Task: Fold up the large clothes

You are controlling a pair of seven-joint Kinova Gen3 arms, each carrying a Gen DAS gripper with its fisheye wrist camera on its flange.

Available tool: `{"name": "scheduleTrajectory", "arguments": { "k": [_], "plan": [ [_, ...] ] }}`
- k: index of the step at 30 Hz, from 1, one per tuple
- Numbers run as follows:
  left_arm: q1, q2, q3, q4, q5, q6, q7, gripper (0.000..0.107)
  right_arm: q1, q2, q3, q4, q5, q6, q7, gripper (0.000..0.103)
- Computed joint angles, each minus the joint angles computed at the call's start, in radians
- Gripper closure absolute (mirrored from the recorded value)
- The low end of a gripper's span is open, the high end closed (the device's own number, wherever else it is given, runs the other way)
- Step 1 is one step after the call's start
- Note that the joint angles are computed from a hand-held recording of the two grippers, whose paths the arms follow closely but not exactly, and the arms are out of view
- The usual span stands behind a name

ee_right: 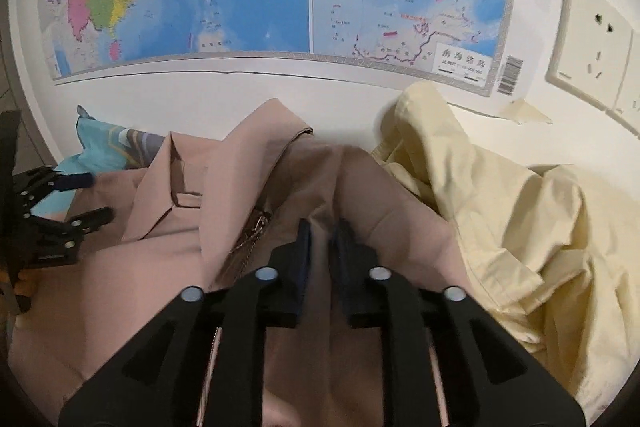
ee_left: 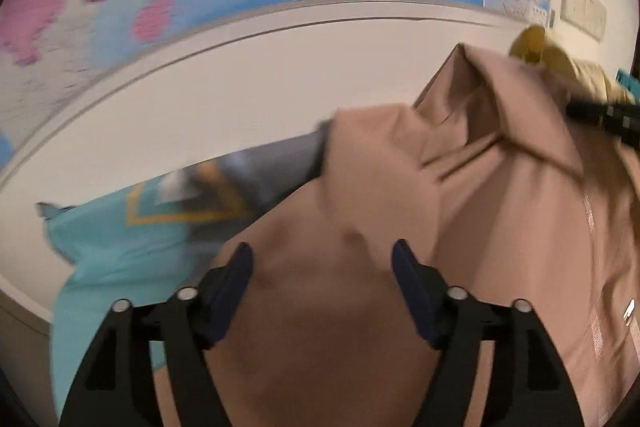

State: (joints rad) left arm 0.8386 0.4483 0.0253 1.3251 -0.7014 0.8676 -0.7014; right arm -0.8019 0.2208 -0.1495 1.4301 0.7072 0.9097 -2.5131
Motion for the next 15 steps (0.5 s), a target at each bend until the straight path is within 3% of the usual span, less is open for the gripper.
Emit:
{"name": "scheduleTrajectory", "arguments": {
  "k": [5, 7, 10, 12, 15],
  "plan": [
    [0.054, -0.094, -0.001, 0.169, -0.12, 0.019, 0.11, 0.029, -0.056, -0.069, -0.038, 0.084, 0.105, 0.028, -0.092, 0.068],
    [0.042, -0.062, 0.015, 0.134, -0.13, 0.053, 0.096, 0.029, -0.073, -0.074, -0.046, 0.097, 0.098, 0.029, -0.067, 0.067],
    [0.025, 0.02, 0.018, 0.046, -0.111, 0.147, 0.071, 0.029, -0.134, -0.054, 0.041, 0.093, 0.025, 0.044, -0.012, 0.066],
    [0.015, 0.05, 0.009, 0.018, -0.086, 0.171, 0.076, 0.029, -0.101, -0.118, 0.039, 0.157, -0.029, -0.014, -0.023, 0.066],
    [0.02, 0.023, -0.002, 0.044, -0.084, 0.159, 0.119, 0.029, -0.004, -0.257, -0.082, 0.26, -0.014, -0.015, -0.131, 0.061]
  ]
}}
